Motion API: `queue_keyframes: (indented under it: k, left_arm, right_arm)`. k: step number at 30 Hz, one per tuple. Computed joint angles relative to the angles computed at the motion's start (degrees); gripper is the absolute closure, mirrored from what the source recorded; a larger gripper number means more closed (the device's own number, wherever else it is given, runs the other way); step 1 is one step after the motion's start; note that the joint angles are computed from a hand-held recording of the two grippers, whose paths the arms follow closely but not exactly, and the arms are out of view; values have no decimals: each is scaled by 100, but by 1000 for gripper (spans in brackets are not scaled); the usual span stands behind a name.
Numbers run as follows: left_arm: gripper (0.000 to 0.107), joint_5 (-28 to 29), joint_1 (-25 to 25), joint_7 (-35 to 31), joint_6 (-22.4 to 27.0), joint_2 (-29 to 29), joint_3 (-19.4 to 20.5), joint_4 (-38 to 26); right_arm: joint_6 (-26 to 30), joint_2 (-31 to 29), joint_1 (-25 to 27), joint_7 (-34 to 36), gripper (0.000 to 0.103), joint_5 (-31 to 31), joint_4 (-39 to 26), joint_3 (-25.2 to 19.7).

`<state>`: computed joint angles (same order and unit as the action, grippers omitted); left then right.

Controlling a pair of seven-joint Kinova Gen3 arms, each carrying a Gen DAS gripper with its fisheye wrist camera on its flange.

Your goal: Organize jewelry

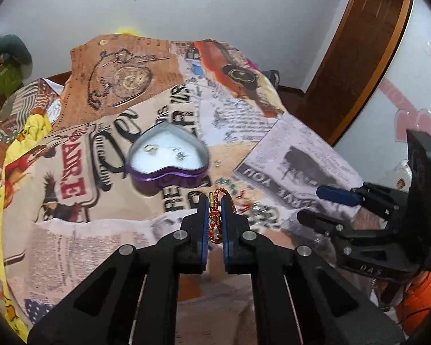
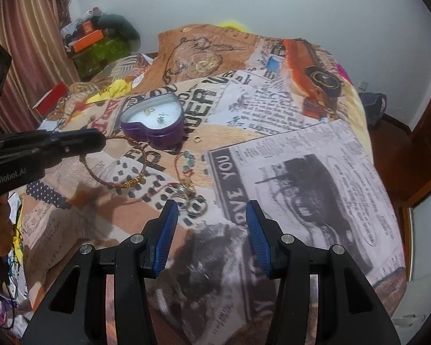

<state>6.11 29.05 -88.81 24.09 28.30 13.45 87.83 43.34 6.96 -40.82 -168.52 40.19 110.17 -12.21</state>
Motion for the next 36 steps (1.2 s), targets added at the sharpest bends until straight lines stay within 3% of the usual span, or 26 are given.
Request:
queue_keyframes:
  k: [10, 14, 20, 23, 24, 28, 31, 32, 36]
  left_arm:
    - [101, 29, -152, -76, 321, 372, -46, 5]
    - [101, 202, -305, -190, 184, 404, 96, 87]
    - [100, 164, -220, -230, 342, 494, 20, -68]
    - [98, 106, -162, -222, 461, 496, -32, -147]
    - [96, 98, -153, -212, 508, 494, -45, -170]
    - [75, 154, -186, -116, 527, 436, -65, -136]
    - [75, 65, -105, -23, 495, 363, -159, -62]
    - [75, 47, -95, -2, 502, 353, -166, -44]
    - [75, 47, -85, 31, 423, 335, -132, 65]
  right_arm:
    - [-361, 560, 134, 1218, 58, -703, -443, 200]
    - [-382, 681, 122, 1642, 68, -949, -568, 300]
    - [-484, 785, 190, 2130, 74, -1324, -647, 418]
    - [-528, 807, 154, 2216, 75, -1360, -654, 479]
    - [-546, 810, 142, 2236, 81, -1362, -649, 494]
    - [-595, 795, 57, 2142, 84, -1307, -616, 569]
    - [-574, 735, -36, 1914, 84, -1155, -571, 619]
    - [-607, 705, -31, 1871, 93, -1129, -542, 614]
    - [-638, 555, -70, 1603, 94, -925, -448, 602]
